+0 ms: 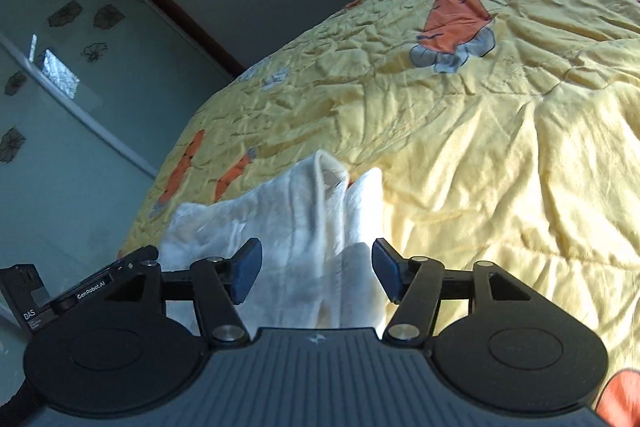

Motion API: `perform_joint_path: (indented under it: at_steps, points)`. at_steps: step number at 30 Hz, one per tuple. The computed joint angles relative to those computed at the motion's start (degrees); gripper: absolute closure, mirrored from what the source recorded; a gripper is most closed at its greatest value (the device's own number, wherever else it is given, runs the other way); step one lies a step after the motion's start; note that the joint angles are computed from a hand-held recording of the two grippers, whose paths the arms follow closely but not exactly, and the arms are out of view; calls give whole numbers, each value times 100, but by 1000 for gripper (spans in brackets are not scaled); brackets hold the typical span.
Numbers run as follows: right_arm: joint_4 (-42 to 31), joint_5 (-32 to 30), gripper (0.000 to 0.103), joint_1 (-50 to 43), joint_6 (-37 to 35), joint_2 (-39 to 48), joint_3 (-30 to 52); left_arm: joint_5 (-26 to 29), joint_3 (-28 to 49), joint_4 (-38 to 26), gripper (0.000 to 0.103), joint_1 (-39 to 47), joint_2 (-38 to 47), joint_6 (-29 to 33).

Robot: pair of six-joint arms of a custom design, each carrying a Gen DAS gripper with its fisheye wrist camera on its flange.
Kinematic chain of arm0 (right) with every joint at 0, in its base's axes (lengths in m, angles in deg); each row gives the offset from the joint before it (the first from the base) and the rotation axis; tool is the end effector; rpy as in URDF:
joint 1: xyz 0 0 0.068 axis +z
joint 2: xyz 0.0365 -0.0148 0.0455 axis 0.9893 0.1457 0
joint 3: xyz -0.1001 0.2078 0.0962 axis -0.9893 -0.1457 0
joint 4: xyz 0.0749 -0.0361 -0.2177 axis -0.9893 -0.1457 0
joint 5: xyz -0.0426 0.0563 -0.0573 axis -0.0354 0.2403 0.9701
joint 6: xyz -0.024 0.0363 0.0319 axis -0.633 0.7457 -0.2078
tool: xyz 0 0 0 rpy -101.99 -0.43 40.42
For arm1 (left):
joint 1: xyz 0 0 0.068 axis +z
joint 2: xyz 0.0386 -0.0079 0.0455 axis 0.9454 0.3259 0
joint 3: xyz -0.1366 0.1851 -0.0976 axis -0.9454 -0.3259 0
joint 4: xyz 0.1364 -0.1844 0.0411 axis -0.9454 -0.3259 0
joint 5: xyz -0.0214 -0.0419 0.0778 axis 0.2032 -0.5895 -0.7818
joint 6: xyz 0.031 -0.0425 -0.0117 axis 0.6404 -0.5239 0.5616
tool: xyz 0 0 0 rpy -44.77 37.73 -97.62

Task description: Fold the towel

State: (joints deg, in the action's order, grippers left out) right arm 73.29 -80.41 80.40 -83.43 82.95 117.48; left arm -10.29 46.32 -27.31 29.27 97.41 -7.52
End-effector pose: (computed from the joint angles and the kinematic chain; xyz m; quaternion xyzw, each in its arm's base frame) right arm 0.3021 0.0206 0.1083 -0.1146 0.8741 0.3950 0.2582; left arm 0.1632 -0.1173 0.1335 -0.0481 0.8698 -0.0120 0.4909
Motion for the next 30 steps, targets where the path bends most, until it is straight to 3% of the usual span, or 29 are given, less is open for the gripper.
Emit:
perform_joint_path:
  at_steps: [2,4,6,7,8,9,10,14,16,17,20,23,25,27,30]
  points:
    - [-187,355,43,211,-271,-169,-204,-520,107,-326,40,-1009,130,8]
    - [-186,725,44,426,-404,-145,-349,-619,334,-457,37,-1623,790,-123]
    - [588,867,44,528,-392,-344,-940,-656,680,-614,40,-1901,1602,-555]
    - [719,1153,46,668,-518,-525,-1110,-922,706,-478,39,-2080,1870,-694]
    - [586,1329,68,764,-606,-641,-1112,-1059,781,-493,39,-2164,1993,-709]
    - [367,1203,82,738,-634,-670,-1026,-1037,878,-682,39,-2173,1966,-766]
    - [362,1326,86,763,-724,-810,-1078,-919,898,-772,38,-2149,1844,-803]
    - [486,1339,91,665,-857,-591,-1076,-482,730,-425,37,-2019,1879,-1004]
    - [698,1038,91,478,-635,-425,-1116,-539,371,545,36,-1973,2148,-935]
    - [737,907,89,398,-554,-393,-1138,-496,340,557,36,-1942,2091,-948]
    - [428,505,81,24,-255,-627,-1237,-598,579,-613,37,-2119,1484,-1486]
    - [285,30,74,-556,-372,-918,-1537,-1282,256,-1444,32,-2807,606,-2395]
    - [156,-156,66,-909,-532,-816,-1576,-1326,-40,-2017,26,-3014,-1,-3283]
    - [306,88,41,-950,-344,-694,-1588,-1059,-329,-2160,24,-2878,-328,-3828]
    - [391,-168,41,-888,-119,-378,-1441,-706,-554,-1984,22,-2580,-574,-4025]
